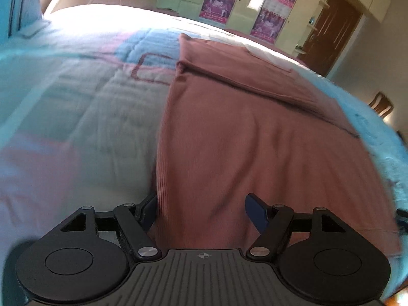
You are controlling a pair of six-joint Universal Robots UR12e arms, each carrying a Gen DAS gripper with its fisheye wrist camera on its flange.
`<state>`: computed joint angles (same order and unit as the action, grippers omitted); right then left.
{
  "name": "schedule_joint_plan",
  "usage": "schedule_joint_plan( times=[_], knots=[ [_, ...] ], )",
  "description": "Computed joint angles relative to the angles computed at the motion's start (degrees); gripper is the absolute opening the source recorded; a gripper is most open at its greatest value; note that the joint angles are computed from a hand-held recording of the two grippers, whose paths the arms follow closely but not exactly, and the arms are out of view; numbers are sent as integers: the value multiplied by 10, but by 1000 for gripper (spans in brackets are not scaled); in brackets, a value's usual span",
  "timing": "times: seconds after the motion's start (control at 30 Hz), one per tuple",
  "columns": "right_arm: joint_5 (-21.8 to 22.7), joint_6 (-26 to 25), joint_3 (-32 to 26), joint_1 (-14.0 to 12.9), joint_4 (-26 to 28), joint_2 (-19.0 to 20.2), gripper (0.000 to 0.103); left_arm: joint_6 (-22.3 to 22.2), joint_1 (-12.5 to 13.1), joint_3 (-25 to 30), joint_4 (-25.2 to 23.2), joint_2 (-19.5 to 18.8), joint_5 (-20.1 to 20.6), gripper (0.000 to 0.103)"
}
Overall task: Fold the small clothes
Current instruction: 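Grasp the sweatshirt edge with the left gripper while the right gripper grasps it too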
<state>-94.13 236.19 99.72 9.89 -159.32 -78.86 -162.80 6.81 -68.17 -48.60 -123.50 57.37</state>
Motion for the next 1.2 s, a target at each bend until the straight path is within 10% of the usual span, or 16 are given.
schedule_joint_plan(
  times=[0.47, 0.5, 0.53, 0.7, 0.8, 1.2],
  knots=[
    [49, 16, 21, 19, -74, 2, 30, -109, 39, -81, 35, 27, -130, 54],
    [50, 28, 23, 16, -82, 4, 24, -114, 37, -79, 41, 25, -128, 44],
    [51, 34, 21, 14, -81, 6, 8, -113, 32, -76, 46, 24, -110, 2],
    [42, -13, 28, 16, -145, -1, 7, -139, 34, -90, 116, 29, -110, 5],
    [39, -45, 31, 15, -101, -8, 7, -126, 30, -88, 81, 26, -77, 5],
    [35, -24, 27, 10, -150, 4, 7, -318, 38, -99, 206, 14, -150, 5]
  ],
)
